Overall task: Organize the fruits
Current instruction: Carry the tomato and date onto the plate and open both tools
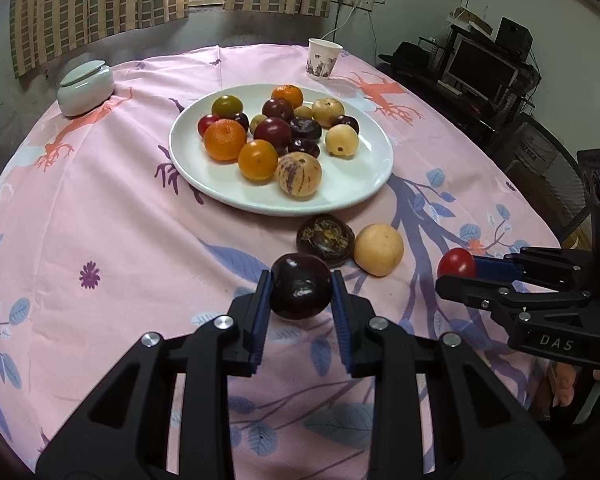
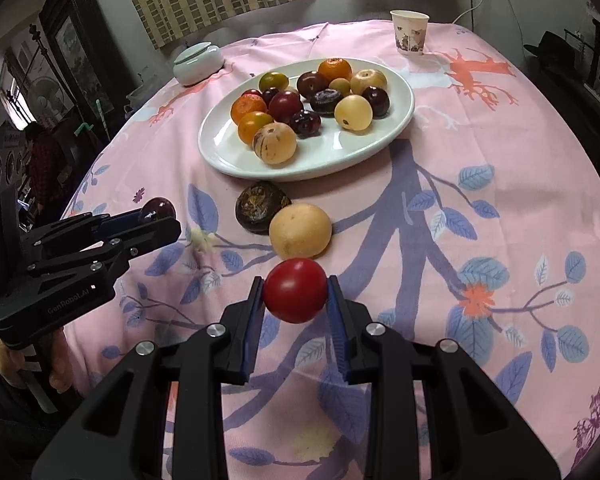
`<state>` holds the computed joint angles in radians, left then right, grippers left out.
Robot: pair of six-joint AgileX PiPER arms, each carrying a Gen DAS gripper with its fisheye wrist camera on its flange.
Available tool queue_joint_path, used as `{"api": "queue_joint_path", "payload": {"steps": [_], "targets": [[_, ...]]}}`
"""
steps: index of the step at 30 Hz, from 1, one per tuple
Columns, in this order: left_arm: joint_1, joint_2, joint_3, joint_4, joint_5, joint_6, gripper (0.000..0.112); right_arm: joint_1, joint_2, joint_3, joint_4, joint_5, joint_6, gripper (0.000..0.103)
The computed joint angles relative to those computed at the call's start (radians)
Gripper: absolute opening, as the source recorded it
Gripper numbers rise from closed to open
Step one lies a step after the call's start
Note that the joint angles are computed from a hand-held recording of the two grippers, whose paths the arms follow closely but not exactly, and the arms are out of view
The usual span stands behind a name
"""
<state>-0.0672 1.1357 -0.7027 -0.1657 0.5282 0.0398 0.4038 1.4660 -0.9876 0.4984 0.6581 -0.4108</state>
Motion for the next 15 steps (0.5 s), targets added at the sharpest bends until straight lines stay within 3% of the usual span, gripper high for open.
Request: {"api": "queue_joint_path", "payload": {"steps": [6, 11, 15], "targets": [[0.118, 0.213, -0.266, 0.013, 0.074, 0.056, 0.03, 0.004, 0.168, -0.299, -0.061, 0.112, 0.017, 0.031], [0.143, 0.487, -0.597, 0.061, 0.16, -0.008, 0.03, 0.053, 0.409, -0.658, -0.208, 0.181, 0.173, 0.031], [0.108, 0.627, -0.762, 0.132, 0.203, -0.065, 0.03, 0.077, 0.568, -0.866, -0.338, 0.192, 0.278, 0.031]]}}
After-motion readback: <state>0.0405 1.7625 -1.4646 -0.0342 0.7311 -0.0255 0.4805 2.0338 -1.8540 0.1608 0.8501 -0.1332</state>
